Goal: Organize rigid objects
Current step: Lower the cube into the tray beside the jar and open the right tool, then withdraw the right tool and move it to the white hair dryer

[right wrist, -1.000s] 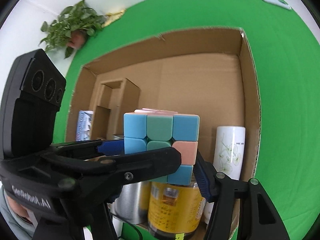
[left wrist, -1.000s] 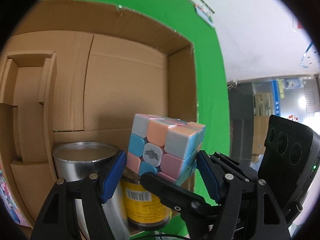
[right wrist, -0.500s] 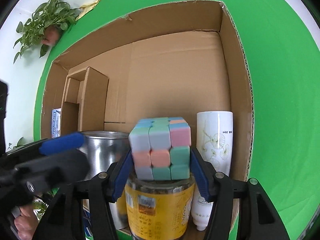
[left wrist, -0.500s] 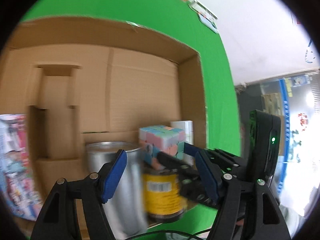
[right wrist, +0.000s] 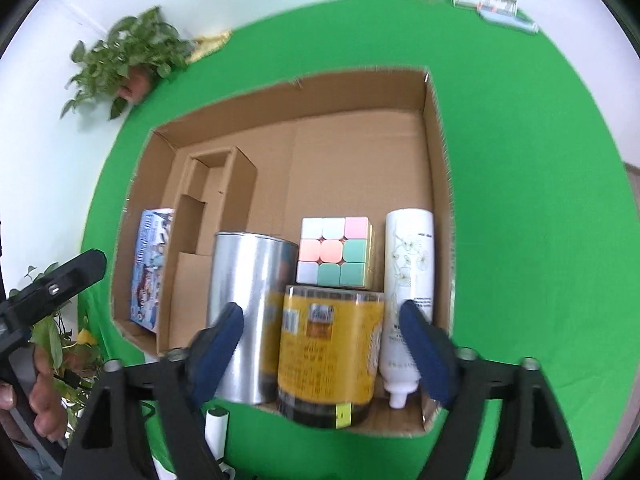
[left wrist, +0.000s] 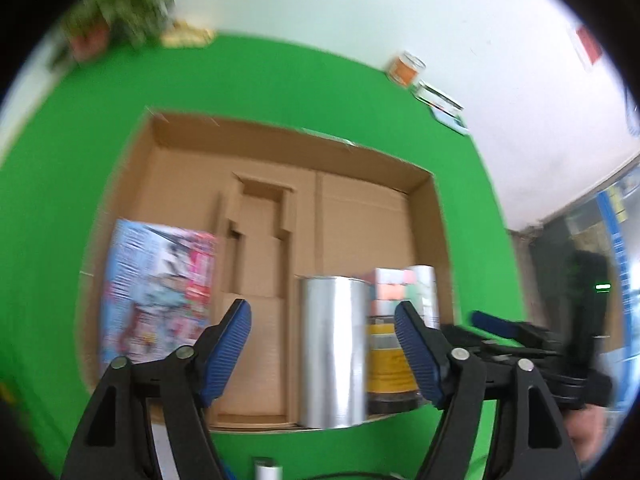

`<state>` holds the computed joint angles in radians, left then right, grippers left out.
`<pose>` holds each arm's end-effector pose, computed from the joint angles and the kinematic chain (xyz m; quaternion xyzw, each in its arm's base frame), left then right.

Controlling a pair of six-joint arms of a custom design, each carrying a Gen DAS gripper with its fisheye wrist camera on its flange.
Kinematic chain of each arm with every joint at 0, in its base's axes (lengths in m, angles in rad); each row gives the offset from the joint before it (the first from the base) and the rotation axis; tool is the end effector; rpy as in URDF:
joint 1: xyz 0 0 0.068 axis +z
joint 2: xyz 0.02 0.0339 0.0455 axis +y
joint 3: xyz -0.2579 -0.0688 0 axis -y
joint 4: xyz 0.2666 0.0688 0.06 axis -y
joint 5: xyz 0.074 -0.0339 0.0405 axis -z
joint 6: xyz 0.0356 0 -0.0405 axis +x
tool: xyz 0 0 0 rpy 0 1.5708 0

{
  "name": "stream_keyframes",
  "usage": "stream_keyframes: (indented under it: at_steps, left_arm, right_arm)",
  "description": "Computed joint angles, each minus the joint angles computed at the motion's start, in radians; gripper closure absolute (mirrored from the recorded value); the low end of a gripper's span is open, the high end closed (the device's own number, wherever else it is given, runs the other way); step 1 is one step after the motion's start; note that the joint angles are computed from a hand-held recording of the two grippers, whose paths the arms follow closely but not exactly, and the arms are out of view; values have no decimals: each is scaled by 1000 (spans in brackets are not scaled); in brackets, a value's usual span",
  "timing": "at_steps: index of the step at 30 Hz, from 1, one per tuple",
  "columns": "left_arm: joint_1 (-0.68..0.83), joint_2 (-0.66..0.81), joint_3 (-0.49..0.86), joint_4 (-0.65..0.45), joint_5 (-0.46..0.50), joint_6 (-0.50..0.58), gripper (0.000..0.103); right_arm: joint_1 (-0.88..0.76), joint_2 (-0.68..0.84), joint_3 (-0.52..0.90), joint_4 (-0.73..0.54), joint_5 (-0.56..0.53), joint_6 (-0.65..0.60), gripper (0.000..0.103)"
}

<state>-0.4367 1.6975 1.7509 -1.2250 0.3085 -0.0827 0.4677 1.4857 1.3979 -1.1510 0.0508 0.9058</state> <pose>0.3194 -0.1610 0.3440 0.2005 0.9480 -0.1958 0.1507 0.2727 0.1357 0.3033 0.2183 0.9615 0.0854 0.1436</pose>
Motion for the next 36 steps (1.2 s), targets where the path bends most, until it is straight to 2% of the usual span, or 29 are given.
stream_keyframes:
  at_steps: [1, 2, 4, 5, 6, 7, 8, 9, 11, 12, 13, 14, 15, 16, 19, 22, 26, 31, 34, 36]
  left_arm:
    - [-13, -25, -17, 16, -38, 1, 28]
    - [-22, -48, -32, 25, -62, 8, 28]
    - [-43, -83, -39, 6, -118, 10, 28]
    - [-55, -107, -47, -4, -148, -1, 37]
    - [-56, -127, -60, -2, -142, -1, 53]
    - [-55, -145, -69, -9, -112, 2, 97]
    - [-52, -155, -68, -40, -81, 1, 99]
    - [-56, -171, -77, -45, -75, -8, 99]
    - [-74, -251, -128, -21, -102, -37, 99]
    - [-88, -279, -142, -16, -128, -53, 95]
    - [-104, -304, -150, -24, -174, -74, 72]
    - [-117, -322, -155, -37, -210, -89, 36]
    - [-122, -355, -169, -46, -238, -100, 23]
    - [-124, -391, -193, -37, -254, -110, 18]
    - [-105, -477, -247, -70, -250, -106, 18]
    - [-60, -527, -302, -127, -228, -82, 18]
    - [59, -550, -406, -235, -89, 52, 18]
    - [197, -575, -565, -294, 34, 196, 19]
    - [217, -560, -639, -316, 101, 277, 19]
    - [208, -543, -696, -314, 114, 323, 20]
  right_arm:
    - [18, -21, 8, -22, 22, 8, 59]
    - [54, -34, 27, -46, 53, 29, 73]
    - [96, -76, 44, -86, 94, 56, 75]
    - [138, -85, 72, -122, 137, 85, 74]
    - [174, -92, 97, -158, 168, 107, 68]
    - [205, -91, 123, -192, 193, 131, 56]
    - [245, -89, 148, -225, 224, 170, 18]
    - [284, -104, 160, -255, 258, 209, 2]
    - [380, -127, 184, -308, 339, 304, 1]
    - [415, -139, 192, -328, 348, 335, 1]
    - [460, -150, 192, -341, 355, 378, 1]
    - [492, -160, 186, -355, 363, 411, 1]
    - [526, -165, 183, -372, 373, 447, 1]
    - [558, -170, 178, -382, 378, 482, 1]
    - [662, -178, 157, -389, 374, 578, 1]
    - [709, -180, 112, -327, 350, 577, 1]
    - [771, -150, 31, -149, 233, 538, 2]
    - [836, -42, -1, 21, 93, 526, 2]
    - [848, 12, -21, 86, 2, 516, 2]
    - [863, 33, -48, 136, -37, 542, 2]
